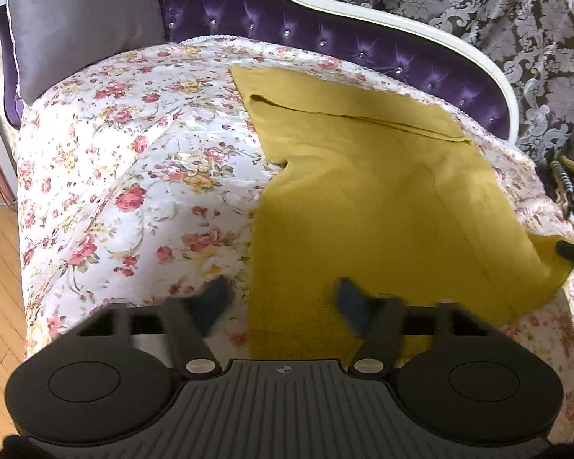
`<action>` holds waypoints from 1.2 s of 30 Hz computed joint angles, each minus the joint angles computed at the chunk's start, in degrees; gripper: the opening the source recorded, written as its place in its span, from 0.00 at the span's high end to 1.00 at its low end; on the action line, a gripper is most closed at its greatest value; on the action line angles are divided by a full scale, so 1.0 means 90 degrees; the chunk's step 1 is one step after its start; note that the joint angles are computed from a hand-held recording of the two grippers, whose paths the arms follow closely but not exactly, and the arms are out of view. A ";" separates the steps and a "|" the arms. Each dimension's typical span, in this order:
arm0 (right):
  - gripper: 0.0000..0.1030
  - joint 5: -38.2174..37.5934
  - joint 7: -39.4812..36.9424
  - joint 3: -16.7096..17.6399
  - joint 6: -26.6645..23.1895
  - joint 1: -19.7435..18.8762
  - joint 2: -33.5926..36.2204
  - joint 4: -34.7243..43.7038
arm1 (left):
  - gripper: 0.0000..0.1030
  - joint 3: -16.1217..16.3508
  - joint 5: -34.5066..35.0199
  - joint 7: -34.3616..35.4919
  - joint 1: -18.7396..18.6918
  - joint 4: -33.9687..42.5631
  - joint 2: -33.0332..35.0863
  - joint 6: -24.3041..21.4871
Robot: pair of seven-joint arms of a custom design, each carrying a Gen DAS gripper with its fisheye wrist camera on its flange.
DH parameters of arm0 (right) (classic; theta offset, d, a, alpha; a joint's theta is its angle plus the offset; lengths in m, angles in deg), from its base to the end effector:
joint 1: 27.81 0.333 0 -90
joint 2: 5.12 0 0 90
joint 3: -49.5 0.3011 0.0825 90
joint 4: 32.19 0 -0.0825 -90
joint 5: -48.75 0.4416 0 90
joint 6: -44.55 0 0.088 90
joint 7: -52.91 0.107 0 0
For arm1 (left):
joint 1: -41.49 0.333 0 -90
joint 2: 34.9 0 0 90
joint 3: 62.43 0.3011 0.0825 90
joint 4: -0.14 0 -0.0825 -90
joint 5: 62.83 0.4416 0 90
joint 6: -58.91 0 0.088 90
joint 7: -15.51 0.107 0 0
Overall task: Fold small clothes
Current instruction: 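Grasp the sweater edge with the right gripper and lift it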
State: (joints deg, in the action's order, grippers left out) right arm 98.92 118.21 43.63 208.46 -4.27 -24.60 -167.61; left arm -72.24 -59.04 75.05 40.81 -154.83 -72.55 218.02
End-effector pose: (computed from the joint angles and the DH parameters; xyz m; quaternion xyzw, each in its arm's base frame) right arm 0.5289 0.1216 0.4989 -0.6212 0.6332 -0.0798 0.4548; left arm 0.4420 -0.0830 0.4670 -0.7490 0.5573 -0.2866 0.2152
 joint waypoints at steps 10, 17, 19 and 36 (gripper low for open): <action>0.83 0.0445 -0.0356 -0.0078 -0.0022 0.0140 0.0018 0.0105 | 0.94 0.0870 -0.1163 0.0839 -0.0903 -0.0112 0.0037 0.0459; 0.83 0.2150 -0.1497 -0.0283 -0.0135 0.0301 0.0450 0.0820 | 0.94 0.1309 -0.1913 0.1233 -0.1193 0.0135 0.0329 0.1326; 0.83 0.2592 -0.1721 -0.0267 -0.0248 0.0217 0.0712 0.1151 | 0.94 0.1611 -0.2161 0.1465 -0.1416 0.0356 0.0580 0.1629; 0.83 0.1894 -0.0709 0.0568 -0.0681 -0.0868 0.4360 0.5482 | 0.94 0.4044 -0.4789 0.3911 -0.3385 0.3376 0.3432 0.2003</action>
